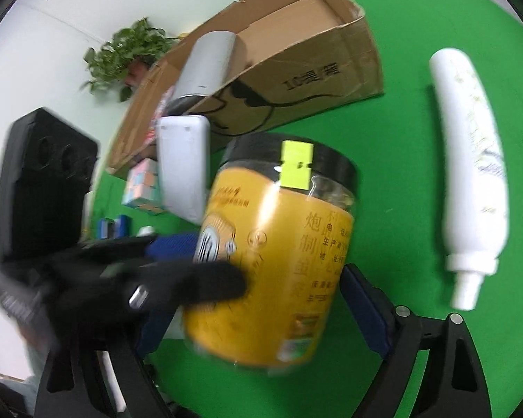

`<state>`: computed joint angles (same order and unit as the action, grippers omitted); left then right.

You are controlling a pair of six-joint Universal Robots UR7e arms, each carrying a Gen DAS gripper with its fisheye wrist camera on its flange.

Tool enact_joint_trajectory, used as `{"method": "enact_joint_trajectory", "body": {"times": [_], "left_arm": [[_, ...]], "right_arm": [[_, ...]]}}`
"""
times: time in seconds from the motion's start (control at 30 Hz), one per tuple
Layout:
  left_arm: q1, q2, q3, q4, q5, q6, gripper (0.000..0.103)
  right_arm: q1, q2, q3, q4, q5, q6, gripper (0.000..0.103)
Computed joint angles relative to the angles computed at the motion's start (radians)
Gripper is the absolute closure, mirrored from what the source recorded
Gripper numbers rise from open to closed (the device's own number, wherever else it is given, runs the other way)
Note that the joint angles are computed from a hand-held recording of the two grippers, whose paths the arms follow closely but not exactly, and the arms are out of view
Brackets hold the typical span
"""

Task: Organize rigid objects
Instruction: 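Grasp the yellow jar with the right tool while the left tool grips it too, then carry the yellow jar with both tools and lower it beside the silver can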

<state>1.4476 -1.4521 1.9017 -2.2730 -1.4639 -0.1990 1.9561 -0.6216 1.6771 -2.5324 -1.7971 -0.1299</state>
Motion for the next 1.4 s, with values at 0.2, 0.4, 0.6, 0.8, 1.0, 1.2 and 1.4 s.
{"method": "enact_joint_trajectory", "body": {"times": [0.2,0.4,0.6,0.8,1.0,1.2,1.4], "left_arm": [[0.005,0.0,0.012,0.009,-0.024,-0.013,0.031],[0.022,0.007,0.008,-0.011,-0.04,-0.014,0.029],[-0.025,-0.05,0.037,-0.11,0.009,0.036,0.031],[-0.092,-0.059,-0.01,-0.164,0.097,0.1,0.032],[-0.128,-0.036,-0.098,-0.181,0.166,0.178,0.032],[-0.108,0.024,-0.219,-0.15,0.171,0.216,0.032],[-0.056,0.103,-0.337,-0.079,0.149,0.21,0.032]], "right_arm": [[0.013,-0.003,0.0,0.011,-0.072,-0.096,0.018],[0.038,0.016,-0.011,-0.008,-0.099,-0.085,0.018],[0.067,-0.013,0.019,-0.141,-0.088,-0.123,0.019],[0.113,-0.005,-0.046,-0.207,-0.071,-0.182,0.019],[0.153,0.043,-0.187,-0.208,-0.05,-0.246,0.019],[0.169,0.123,-0.38,-0.132,-0.039,-0.266,0.019],[0.164,0.254,-0.623,0.03,-0.052,-0.247,0.019]]}}
